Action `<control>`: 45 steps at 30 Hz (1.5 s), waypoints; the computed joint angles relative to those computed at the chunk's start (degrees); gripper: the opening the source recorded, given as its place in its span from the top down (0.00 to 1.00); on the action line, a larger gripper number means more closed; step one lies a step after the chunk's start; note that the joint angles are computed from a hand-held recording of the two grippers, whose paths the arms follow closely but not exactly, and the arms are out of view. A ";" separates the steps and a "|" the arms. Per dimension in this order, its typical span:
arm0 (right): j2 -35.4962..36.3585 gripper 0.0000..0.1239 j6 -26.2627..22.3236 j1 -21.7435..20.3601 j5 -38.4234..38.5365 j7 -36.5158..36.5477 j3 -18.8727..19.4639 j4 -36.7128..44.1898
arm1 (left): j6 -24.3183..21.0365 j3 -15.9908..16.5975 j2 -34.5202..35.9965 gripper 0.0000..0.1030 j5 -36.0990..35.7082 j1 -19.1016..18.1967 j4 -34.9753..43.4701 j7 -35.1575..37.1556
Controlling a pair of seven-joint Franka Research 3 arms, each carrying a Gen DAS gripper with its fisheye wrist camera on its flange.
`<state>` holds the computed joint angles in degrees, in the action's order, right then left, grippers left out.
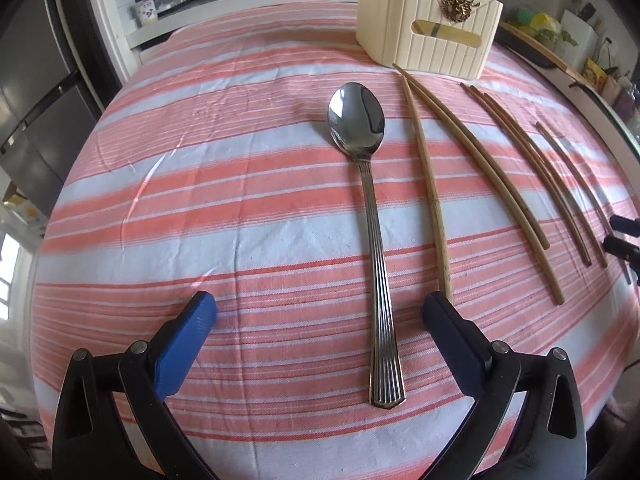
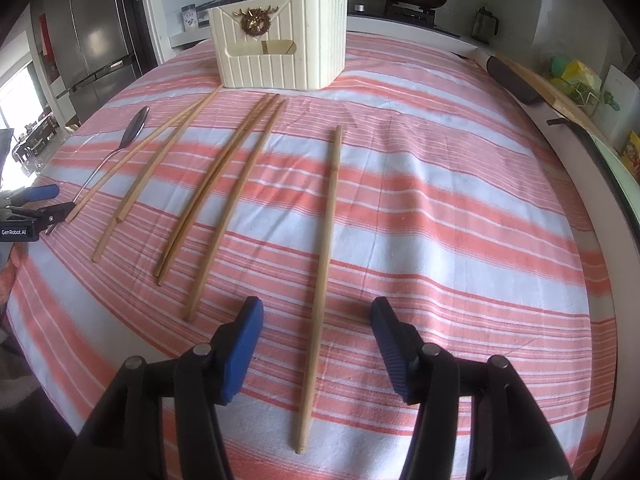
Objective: Organize utensils
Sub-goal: 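Grasp the second spoon's handle with the left tool while the right tool regrips its chopstick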
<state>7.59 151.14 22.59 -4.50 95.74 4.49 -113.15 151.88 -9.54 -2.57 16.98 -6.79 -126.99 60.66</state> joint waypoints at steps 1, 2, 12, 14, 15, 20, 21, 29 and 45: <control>0.28 0.54 -1.13 -0.09 0.41 -0.53 0.09 0.74 | -1.01 0.09 0.33 0.00 -1.34 -0.11 0.74 1.86; 0.68 0.54 -2.62 -0.24 1.04 -1.49 0.19 1.75 | -1.80 0.14 0.56 0.00 -2.38 -0.17 1.31 3.51; 4.42 0.54 -13.64 -0.82 5.35 -7.75 0.18 10.18 | -4.20 0.69 1.50 0.01 -7.63 0.48 4.79 11.79; 5.44 0.57 -15.00 -0.66 4.92 -7.73 -0.12 11.96 | -4.73 0.69 2.45 0.01 -9.36 0.60 6.42 13.49; 5.82 0.59 -15.67 -0.58 4.72 -7.90 -0.21 12.75 | -5.02 0.66 3.02 0.01 -9.84 0.68 7.29 13.98; 8.89 0.66 -17.92 -0.25 4.77 -8.78 -0.50 17.34 | -6.23 0.20 7.01 0.01 -8.79 0.67 12.43 13.61; 9.70 0.67 -18.33 -0.11 4.62 -8.65 -0.64 18.49 | -6.47 0.16 7.94 0.01 -7.95 0.56 13.43 13.19; 14.62 0.71 -20.13 0.85 3.43 -8.06 -1.60 25.31 | -7.20 0.19 11.90 0.01 -6.41 0.86 16.89 10.74; 26.04 0.71 -24.07 2.51 3.32 -5.77 -3.20 42.40 | -10.20 1.36 20.16 0.15 2.45 -2.17 28.21 2.15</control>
